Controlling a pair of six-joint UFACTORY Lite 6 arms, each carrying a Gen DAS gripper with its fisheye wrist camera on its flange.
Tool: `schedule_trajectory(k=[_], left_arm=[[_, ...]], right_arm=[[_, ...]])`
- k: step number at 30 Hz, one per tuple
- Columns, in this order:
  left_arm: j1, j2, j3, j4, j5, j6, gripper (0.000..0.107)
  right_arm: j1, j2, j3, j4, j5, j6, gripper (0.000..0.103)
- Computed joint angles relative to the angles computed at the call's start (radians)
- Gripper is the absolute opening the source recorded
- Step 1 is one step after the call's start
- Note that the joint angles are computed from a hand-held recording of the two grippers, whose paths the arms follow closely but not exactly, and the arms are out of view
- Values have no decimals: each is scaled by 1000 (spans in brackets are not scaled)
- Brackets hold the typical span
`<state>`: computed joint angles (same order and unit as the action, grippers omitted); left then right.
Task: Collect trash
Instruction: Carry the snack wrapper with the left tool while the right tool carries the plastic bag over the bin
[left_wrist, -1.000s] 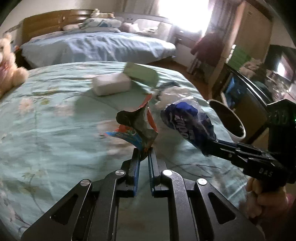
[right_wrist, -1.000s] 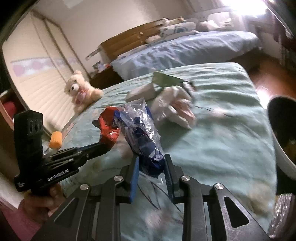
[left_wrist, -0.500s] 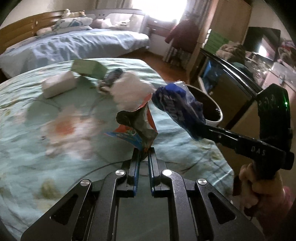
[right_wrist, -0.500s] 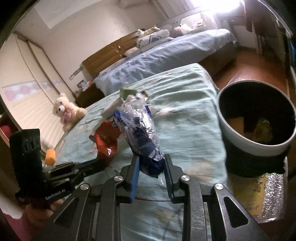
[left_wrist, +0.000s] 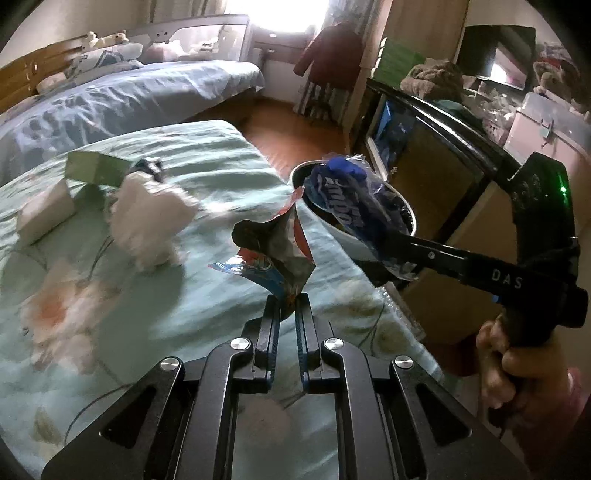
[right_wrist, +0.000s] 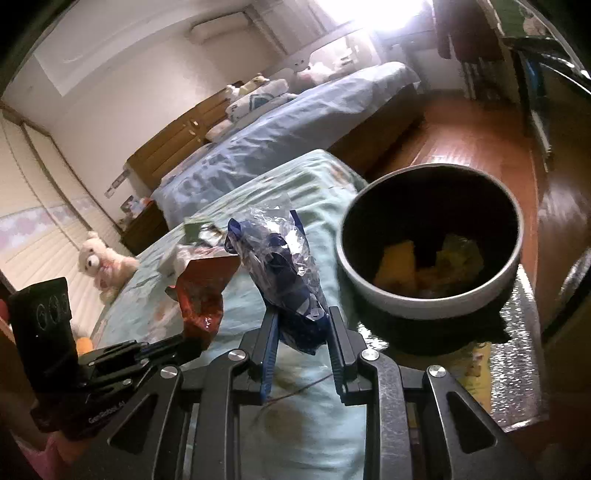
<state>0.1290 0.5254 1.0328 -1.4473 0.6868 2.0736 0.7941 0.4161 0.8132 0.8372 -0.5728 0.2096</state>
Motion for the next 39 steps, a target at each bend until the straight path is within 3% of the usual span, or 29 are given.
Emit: schedule_trajectory(k=[22,39], left_arm=[[-253,69,152,-43,-99,-97,8],[-367,204,371,82,-140,-326,8]], right_arm=[[-164,-93,-140,11,6,8,25],[-288,-59,-100,-25,47,-11,26]])
